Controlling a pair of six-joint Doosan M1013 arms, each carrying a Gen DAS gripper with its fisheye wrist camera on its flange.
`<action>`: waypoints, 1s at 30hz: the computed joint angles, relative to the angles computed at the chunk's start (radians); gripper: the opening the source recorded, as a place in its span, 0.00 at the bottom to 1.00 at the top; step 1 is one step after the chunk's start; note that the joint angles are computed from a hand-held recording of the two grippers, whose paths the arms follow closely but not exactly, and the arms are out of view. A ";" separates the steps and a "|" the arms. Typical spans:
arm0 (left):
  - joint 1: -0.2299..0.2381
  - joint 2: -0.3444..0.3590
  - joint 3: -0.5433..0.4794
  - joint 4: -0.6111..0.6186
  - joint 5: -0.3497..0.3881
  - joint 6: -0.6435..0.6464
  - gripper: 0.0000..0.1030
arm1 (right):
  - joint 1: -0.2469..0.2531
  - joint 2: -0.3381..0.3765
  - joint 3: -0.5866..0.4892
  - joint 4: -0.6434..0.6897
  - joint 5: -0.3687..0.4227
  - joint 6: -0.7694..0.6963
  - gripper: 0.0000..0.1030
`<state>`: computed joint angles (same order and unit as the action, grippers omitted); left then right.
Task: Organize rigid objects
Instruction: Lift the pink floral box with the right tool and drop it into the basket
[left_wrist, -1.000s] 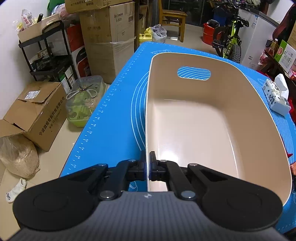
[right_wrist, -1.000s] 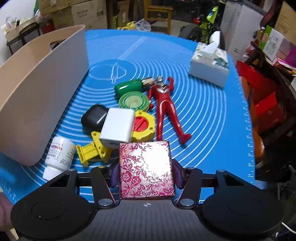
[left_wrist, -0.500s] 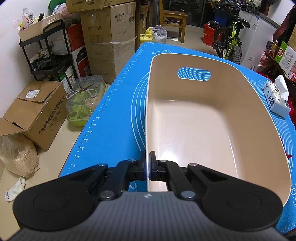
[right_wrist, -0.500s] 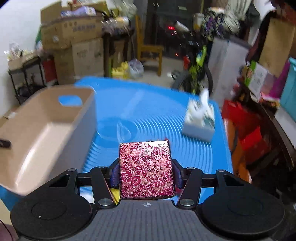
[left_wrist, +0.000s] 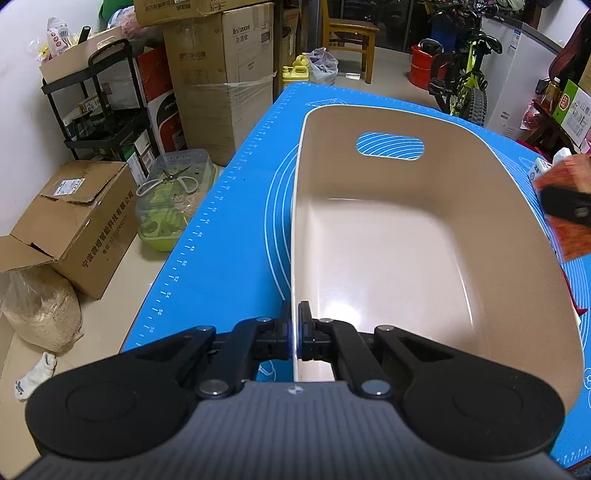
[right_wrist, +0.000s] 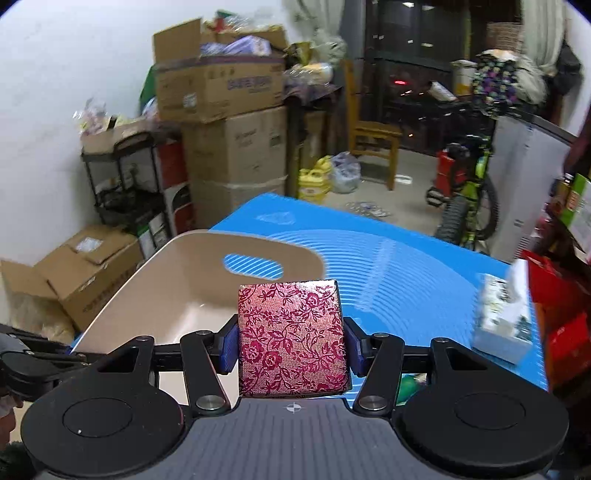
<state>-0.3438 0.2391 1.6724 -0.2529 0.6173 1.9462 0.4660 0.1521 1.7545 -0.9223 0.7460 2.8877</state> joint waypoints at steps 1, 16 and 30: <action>0.000 0.000 -0.001 -0.004 0.002 0.002 0.04 | -0.002 0.013 -0.014 0.017 -0.002 -0.027 0.58; 0.006 -0.001 -0.002 -0.023 0.005 0.006 0.04 | -0.023 0.163 -0.161 0.377 0.072 -0.435 0.58; 0.006 0.000 -0.003 -0.013 0.002 0.005 0.04 | -0.010 0.082 -0.106 0.266 0.042 -0.312 0.74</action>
